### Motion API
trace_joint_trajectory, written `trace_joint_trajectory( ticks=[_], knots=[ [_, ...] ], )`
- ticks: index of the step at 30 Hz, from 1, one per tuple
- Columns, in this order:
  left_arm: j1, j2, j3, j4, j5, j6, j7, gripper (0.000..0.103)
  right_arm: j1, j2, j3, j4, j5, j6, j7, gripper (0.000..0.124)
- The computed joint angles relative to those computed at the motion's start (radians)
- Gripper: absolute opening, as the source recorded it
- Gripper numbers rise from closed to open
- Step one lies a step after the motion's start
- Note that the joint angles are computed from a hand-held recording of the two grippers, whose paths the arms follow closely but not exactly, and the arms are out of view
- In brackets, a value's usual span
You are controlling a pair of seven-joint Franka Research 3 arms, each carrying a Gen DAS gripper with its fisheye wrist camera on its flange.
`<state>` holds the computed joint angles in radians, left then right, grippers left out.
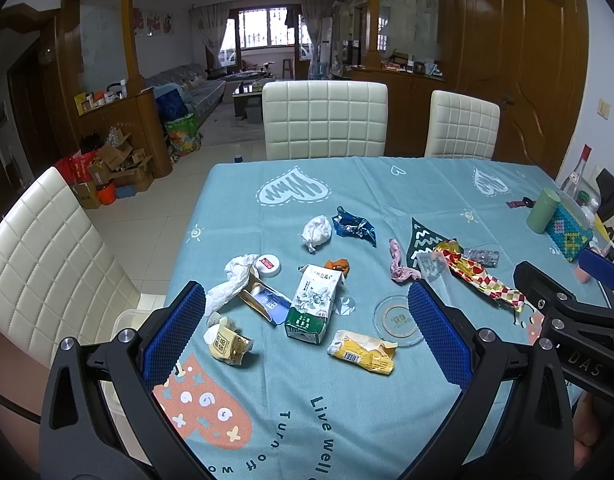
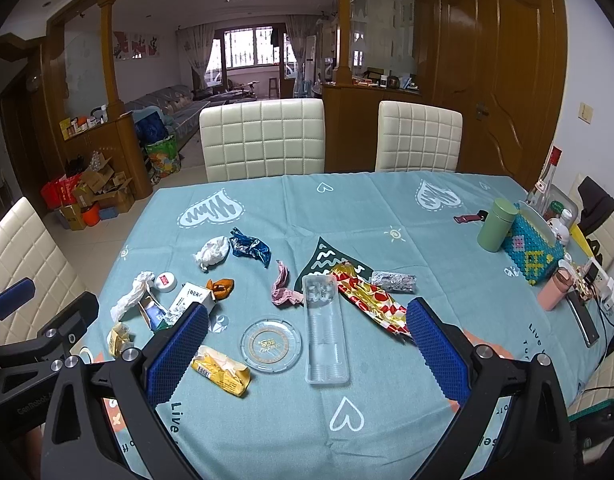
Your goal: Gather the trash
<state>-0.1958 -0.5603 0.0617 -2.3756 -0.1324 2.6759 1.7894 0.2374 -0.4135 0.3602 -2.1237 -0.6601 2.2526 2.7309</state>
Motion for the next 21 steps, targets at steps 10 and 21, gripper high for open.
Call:
trace_joint_trajectory(
  ticks=[10, 21],
  knots=[
    [0.001, 0.006, -0.004, 0.005, 0.000, -0.001, -0.001, 0.100, 0.000, -0.003, -0.003, -0.006, 0.003, 0.005, -0.002, 0.097],
    [0.004, 0.008, -0.007, 0.006, 0.002, -0.002, -0.007, 0.100, -0.001, 0.003, -0.005, 0.006, 0.007, 0.000, -0.010, 0.097]
  ],
)
